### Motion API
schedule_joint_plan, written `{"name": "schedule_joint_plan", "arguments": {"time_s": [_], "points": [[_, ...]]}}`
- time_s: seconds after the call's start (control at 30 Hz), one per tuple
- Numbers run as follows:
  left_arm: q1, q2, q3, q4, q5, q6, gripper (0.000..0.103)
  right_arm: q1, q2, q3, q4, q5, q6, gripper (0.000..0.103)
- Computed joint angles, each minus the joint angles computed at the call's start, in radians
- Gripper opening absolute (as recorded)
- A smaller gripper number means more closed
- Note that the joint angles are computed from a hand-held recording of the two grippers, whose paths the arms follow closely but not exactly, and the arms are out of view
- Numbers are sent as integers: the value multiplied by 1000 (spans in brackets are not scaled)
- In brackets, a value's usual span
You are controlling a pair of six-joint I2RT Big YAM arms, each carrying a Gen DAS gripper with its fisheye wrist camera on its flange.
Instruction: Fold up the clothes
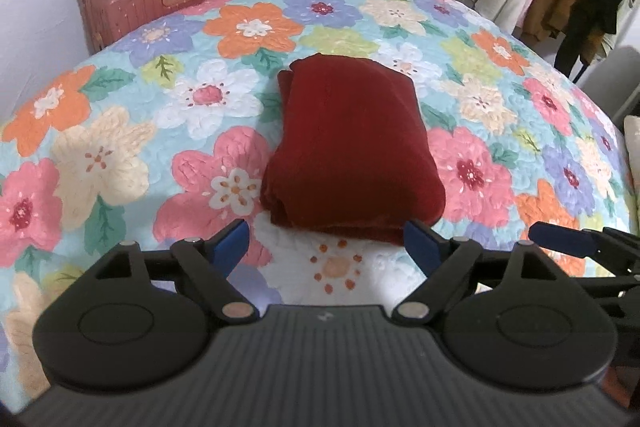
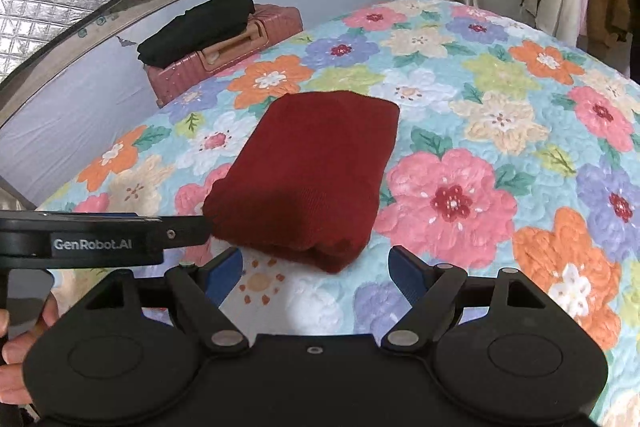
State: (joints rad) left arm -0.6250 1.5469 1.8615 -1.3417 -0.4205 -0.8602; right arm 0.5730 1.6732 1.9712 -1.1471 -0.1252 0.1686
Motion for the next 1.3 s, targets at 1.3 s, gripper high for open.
{"name": "schedule_joint_plan", "arguments": {"time_s": [1.3], "points": [[-64,12,26,-199,-38,-132,103,81,-58,-41,-144,199,75,90]]}}
